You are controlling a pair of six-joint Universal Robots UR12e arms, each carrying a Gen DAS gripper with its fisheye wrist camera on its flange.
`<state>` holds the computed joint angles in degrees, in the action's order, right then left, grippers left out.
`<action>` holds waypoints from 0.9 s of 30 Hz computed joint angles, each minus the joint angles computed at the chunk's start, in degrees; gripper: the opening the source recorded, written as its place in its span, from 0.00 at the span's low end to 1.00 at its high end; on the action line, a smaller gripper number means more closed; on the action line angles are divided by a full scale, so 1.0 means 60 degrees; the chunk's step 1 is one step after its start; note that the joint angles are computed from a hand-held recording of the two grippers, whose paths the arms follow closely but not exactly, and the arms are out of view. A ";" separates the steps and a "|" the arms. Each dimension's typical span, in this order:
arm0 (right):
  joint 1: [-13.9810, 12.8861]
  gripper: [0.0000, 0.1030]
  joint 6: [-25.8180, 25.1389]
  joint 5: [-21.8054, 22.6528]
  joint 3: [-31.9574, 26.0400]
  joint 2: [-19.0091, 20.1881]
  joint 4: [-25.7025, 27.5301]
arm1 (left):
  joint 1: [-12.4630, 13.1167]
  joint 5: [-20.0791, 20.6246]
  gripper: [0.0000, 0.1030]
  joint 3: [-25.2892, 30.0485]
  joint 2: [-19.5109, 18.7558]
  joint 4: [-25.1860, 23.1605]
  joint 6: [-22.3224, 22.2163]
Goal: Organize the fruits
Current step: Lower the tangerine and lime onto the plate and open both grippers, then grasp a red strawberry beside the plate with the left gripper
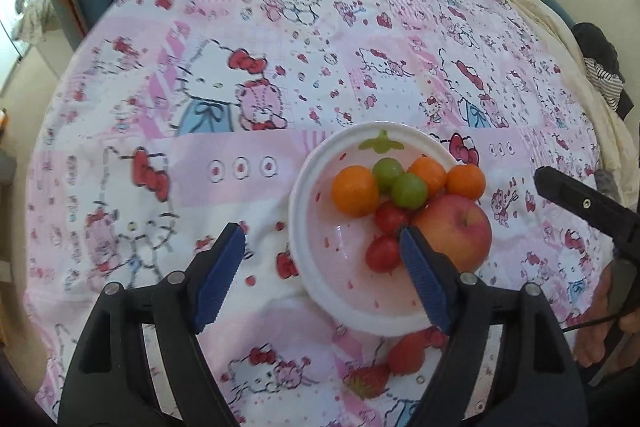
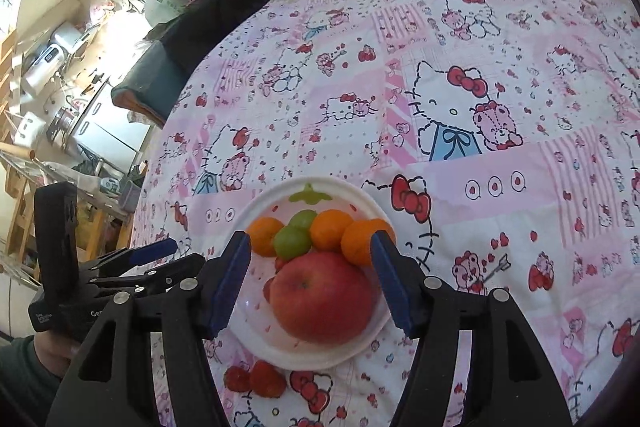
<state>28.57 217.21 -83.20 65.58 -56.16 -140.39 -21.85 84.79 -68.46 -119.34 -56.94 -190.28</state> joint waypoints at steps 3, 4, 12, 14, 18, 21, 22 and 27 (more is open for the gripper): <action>0.0088 0.63 0.0105 -0.0151 0.0204 -0.0158 -0.0059 | -0.0034 0.0116 0.75 -0.0241 0.0214 0.0158 0.0163; 0.0115 0.63 0.0196 -0.0159 0.0301 -0.0223 -0.0085 | -0.0039 0.0102 0.75 -0.0313 0.0288 0.0090 0.0231; 0.0363 0.63 0.0788 -0.0785 0.0973 -0.0727 -0.0329 | -0.0044 -0.0309 0.75 -0.0862 0.0734 -0.0505 0.0281; 0.0406 0.63 0.0827 -0.0780 0.1075 -0.0805 -0.0325 | -0.0071 -0.0367 0.75 -0.0975 0.0819 -0.0714 0.0389; 0.0500 0.63 0.0856 -0.0702 0.1241 -0.0928 -0.0217 | -0.0075 -0.0498 0.73 -0.1135 0.0922 -0.1180 0.0337; 0.0544 0.63 0.1025 -0.0476 0.1382 -0.0990 -0.0280 | -0.0102 -0.0626 0.71 -0.1235 0.0958 -0.1430 0.0538; 0.0588 0.63 0.1014 -0.0490 0.1387 -0.1001 -0.0199 | -0.0133 -0.0618 0.71 -0.1235 0.0948 -0.1542 0.0717; 0.0784 0.64 0.0790 -0.0646 0.1399 -0.1046 0.0224 | -0.0253 -0.0825 0.62 -0.1105 0.0763 -0.2317 0.1786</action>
<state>33.28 221.94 -87.07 73.98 -62.44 -139.04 -23.37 79.83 -75.10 -114.77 -70.84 -179.57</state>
